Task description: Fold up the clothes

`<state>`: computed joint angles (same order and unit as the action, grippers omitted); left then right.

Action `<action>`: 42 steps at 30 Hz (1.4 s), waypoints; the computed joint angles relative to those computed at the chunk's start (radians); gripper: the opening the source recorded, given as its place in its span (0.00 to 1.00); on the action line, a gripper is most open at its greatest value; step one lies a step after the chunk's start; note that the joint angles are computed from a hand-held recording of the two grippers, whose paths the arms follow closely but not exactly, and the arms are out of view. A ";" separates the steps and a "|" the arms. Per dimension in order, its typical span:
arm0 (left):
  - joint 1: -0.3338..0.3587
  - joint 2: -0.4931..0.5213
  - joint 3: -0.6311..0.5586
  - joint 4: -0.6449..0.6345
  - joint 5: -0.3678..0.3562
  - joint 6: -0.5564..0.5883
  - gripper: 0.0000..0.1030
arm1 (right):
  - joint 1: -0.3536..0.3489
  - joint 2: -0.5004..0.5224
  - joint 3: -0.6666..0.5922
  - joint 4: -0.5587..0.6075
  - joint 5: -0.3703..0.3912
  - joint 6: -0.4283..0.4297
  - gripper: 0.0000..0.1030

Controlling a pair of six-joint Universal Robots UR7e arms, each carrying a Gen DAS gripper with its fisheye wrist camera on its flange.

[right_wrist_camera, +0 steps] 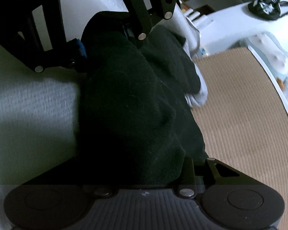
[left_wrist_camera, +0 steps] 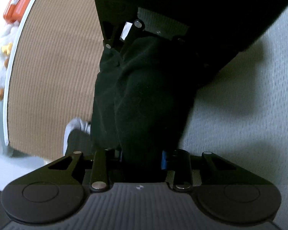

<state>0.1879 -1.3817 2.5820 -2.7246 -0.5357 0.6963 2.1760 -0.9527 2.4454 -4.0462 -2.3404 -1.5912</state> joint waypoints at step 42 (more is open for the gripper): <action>0.117 -0.581 0.052 0.465 0.153 0.069 0.36 | 0.144 0.363 -0.411 0.150 0.029 0.090 0.36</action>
